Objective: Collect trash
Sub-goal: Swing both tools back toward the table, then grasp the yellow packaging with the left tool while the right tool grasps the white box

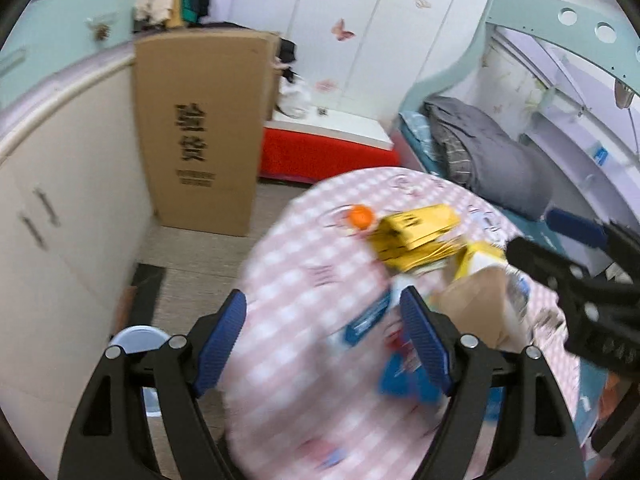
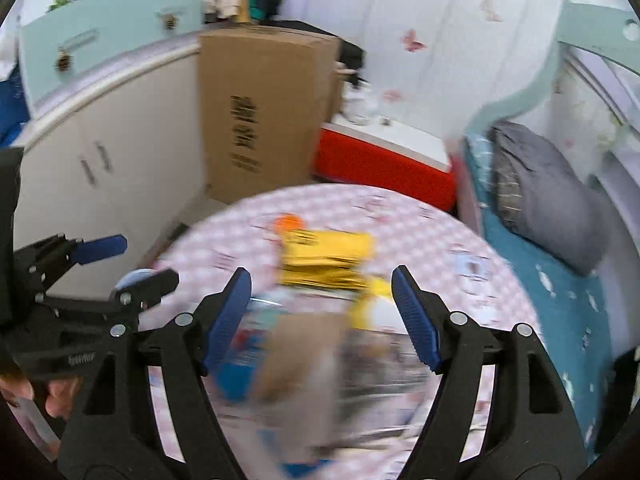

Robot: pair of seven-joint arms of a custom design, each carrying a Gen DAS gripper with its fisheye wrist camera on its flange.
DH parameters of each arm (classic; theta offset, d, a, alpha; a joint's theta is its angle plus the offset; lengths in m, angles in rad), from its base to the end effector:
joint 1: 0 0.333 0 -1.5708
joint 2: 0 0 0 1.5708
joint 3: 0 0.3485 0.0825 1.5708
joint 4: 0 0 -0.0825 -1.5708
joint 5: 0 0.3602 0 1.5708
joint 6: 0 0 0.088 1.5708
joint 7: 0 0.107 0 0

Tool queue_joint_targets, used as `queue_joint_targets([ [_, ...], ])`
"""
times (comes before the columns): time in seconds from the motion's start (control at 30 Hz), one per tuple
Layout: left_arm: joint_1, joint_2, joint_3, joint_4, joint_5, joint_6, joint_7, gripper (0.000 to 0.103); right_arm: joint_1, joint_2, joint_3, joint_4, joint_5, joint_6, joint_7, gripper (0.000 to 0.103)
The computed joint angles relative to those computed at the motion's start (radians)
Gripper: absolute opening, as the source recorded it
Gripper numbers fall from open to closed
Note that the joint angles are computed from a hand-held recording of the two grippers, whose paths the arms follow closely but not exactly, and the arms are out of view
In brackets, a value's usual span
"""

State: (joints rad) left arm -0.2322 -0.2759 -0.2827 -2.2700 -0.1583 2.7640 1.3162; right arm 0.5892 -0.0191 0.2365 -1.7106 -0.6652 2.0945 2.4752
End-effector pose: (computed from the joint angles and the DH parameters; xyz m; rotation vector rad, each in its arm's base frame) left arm 0.4198 -0.2472 0.5967 -1.7530 2.0516 -1.0140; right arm 0.4059 0.3979 0.6678 -1.9556 1.6910 -0.8210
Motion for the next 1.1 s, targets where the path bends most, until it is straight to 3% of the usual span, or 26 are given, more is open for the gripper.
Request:
queue_joint_targets([
  [0.13, -0.021, 0.123, -0.025, 0.093, -0.004, 0.028, -0.045, 0.077, -0.033, -0.056, -0.019, -0.074, 0.009, 0.002, -0.010, 0.072],
  [0.33, -0.076, 0.258, -0.011, 0.202, -0.034, 0.060, -0.036, 0.077, -0.093, -0.095, -0.037, -0.155, 0.057, 0.066, -0.017, 0.075],
  [0.4, -0.090, 0.279, -0.008, 0.205, -0.055, 0.101, -0.011, 0.077, -0.109, -0.093, -0.039, -0.167, 0.069, 0.085, -0.012, 0.075],
  [0.57, -0.105, 0.352, 0.001, 0.273, -0.088, 0.077, -0.027, 0.077, -0.132, -0.088, -0.048, -0.181, 0.109, 0.107, -0.020, 0.076],
  [0.7, -0.110, 0.381, 0.000, 0.290, -0.156, 0.107, -0.014, 0.076, -0.149, -0.088, -0.058, -0.184, 0.136, 0.108, -0.022, 0.076],
  [0.8, -0.100, 0.390, -0.018, 0.295, -0.238, 0.108, 0.037, 0.054, -0.158, -0.089, -0.069, -0.197, 0.193, 0.135, -0.039, 0.076],
  [0.87, -0.096, 0.394, -0.030, 0.298, -0.304, 0.107, 0.086, 0.027, -0.162, -0.087, -0.069, -0.201, 0.214, 0.132, -0.047, 0.076],
  [0.97, -0.096, 0.377, -0.044, 0.279, -0.378, 0.136, 0.168, 0.011, -0.164, -0.097, -0.068, -0.220, 0.235, 0.144, -0.048, 0.076],
  [1.1, -0.123, 0.322, -0.030, 0.233, -0.342, 0.183, 0.171, 0.004, -0.164, -0.154, -0.058, -0.264, 0.230, 0.151, -0.032, 0.076],
])
